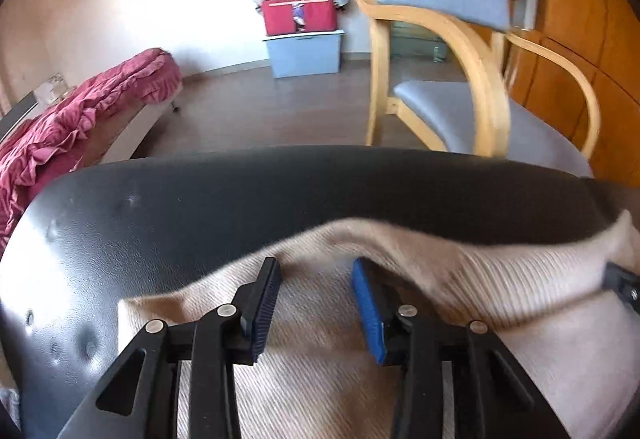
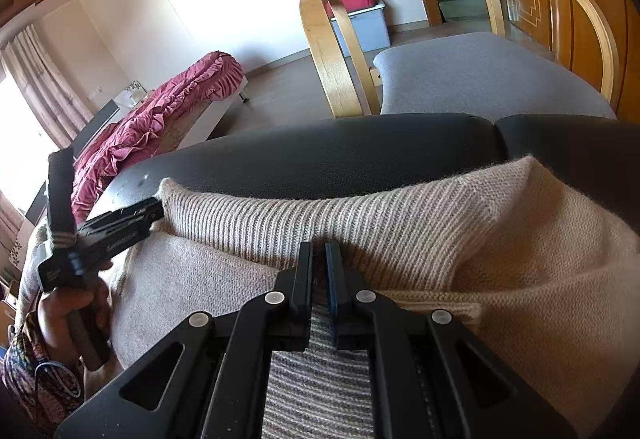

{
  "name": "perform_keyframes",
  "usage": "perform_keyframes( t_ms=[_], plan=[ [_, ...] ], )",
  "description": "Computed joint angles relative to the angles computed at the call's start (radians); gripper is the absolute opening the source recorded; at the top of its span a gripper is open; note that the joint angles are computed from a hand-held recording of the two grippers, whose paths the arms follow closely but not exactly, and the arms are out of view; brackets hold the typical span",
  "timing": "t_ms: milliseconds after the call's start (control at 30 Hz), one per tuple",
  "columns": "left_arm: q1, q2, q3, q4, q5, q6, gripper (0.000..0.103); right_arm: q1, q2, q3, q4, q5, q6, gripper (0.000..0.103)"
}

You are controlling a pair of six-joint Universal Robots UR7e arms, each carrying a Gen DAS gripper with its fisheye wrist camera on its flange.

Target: Fold clothes

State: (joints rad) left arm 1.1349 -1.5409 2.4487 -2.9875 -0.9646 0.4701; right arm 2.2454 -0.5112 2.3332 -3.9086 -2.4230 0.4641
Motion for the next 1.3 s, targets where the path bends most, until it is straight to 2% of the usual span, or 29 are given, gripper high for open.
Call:
perform_keyframes(
  t_ms=[200, 300, 367, 433, 567, 733, 933, 1067, 1167, 1300],
  plan=[
    [0.036, -0.031, -0.036, 0.066, -0.047, -0.063, 0.042, -0.005, 0.001, 0.002, -0.011, 0.008, -0.005, 0.007],
    [0.035, -0.116, 0.004, 0.087, -0.060, -0.072, 0.041, -0.011, 0.003, 0.006, -0.027, 0.017, -0.011, 0.007],
    [0.046, -0.194, 0.031, 0.114, -0.098, -0.051, 0.041, -0.011, 0.004, 0.007, -0.029, 0.018, -0.012, 0.007],
    [0.049, -0.234, 0.050, 0.117, -0.086, -0.022, 0.041, -0.011, 0.003, 0.006, -0.025, 0.016, -0.012, 0.007],
    [0.106, -0.205, 0.001, 0.152, -0.089, -0.036, 0.042, -0.008, 0.004, 0.002, -0.017, 0.010, -0.011, 0.007],
    [0.105, -0.193, -0.009, 0.125, -0.048, 0.016, 0.042, -0.008, 0.005, 0.001, -0.021, 0.014, -0.011, 0.007],
    [0.109, -0.361, 0.030, 0.210, -0.138, 0.039, 0.041, -0.010, 0.004, 0.004, -0.026, 0.019, -0.012, 0.007],
    [0.103, -0.402, 0.066, 0.218, -0.100, 0.111, 0.041, -0.010, 0.003, 0.003, -0.023, 0.017, -0.012, 0.007],
    [0.138, -0.372, 0.026, 0.290, -0.095, 0.082, 0.041, -0.010, 0.003, 0.003, -0.023, 0.017, -0.012, 0.007],
    [0.156, -0.363, 0.011, 0.288, -0.112, 0.123, 0.042, -0.008, 0.003, 0.000, -0.018, 0.017, -0.010, 0.007]
  ],
)
